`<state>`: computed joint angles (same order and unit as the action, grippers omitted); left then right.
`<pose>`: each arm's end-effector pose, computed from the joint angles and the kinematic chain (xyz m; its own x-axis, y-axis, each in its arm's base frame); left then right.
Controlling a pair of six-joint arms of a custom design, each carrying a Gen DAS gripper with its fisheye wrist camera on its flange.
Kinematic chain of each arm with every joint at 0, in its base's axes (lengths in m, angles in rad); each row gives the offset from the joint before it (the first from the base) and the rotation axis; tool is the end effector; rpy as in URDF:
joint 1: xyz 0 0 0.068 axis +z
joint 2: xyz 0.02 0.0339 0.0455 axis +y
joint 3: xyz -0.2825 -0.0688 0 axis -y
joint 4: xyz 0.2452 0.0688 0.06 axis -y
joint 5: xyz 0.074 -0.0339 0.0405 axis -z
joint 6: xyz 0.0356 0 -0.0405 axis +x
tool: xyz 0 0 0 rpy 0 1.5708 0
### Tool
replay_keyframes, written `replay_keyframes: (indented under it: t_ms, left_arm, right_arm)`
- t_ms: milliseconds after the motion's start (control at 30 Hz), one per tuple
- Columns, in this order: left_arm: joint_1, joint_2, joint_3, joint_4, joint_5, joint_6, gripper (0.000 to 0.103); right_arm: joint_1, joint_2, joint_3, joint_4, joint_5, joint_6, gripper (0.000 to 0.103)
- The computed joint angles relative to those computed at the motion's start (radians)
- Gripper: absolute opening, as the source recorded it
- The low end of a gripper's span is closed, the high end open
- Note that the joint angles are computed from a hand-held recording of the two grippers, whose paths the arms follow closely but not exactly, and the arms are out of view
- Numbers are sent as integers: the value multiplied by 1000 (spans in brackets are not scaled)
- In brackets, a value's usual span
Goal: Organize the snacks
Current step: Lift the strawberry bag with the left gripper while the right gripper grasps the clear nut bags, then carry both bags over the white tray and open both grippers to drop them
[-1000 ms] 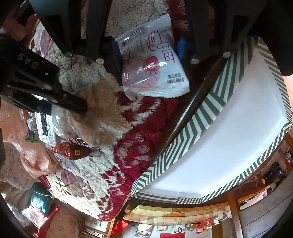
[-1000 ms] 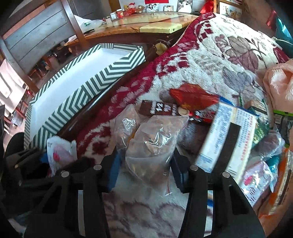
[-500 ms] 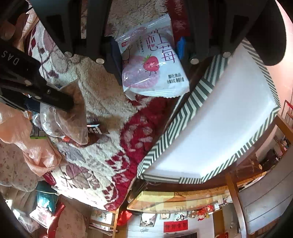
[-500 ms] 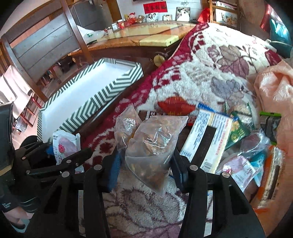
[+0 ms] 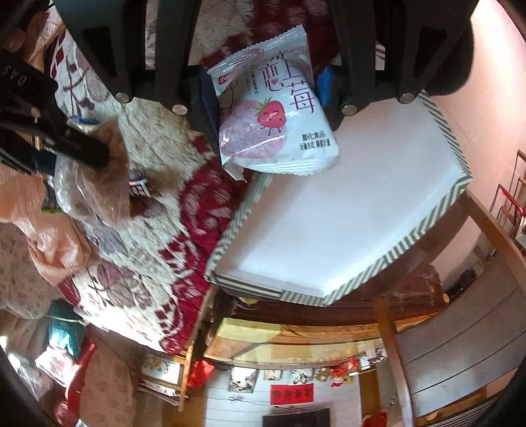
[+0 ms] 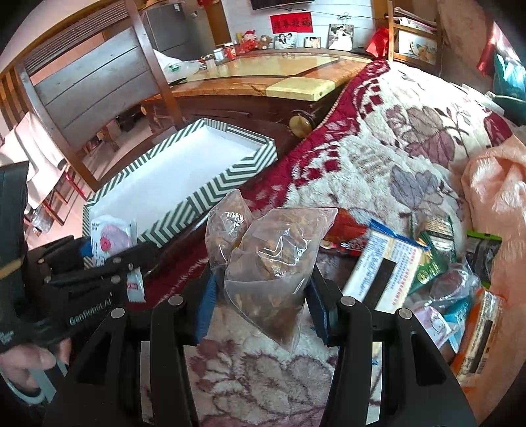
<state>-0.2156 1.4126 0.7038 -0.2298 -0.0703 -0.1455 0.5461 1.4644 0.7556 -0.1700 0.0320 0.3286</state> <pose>0.2598 -0.0543 0.1901 -0.8048 0.0282 -0.5929 0.0568 0.9979 -0.0296 0.2442 0.1471 0.1960 -0.7847 -0.0994 -0.6119 -0.2625 0.9475 0.1826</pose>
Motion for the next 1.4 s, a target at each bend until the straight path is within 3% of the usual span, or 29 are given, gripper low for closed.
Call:
replay_keyframes:
  t_ms: [533,1400]
  left_arm:
    - [245,100,121,-40,67,86,51]
    - [401,416,355,-104,111,43,51]
  right_arm:
    - [97,184,231,-57,-9,-40,49]
    - [182,615,746,-216,-116,-106,49]
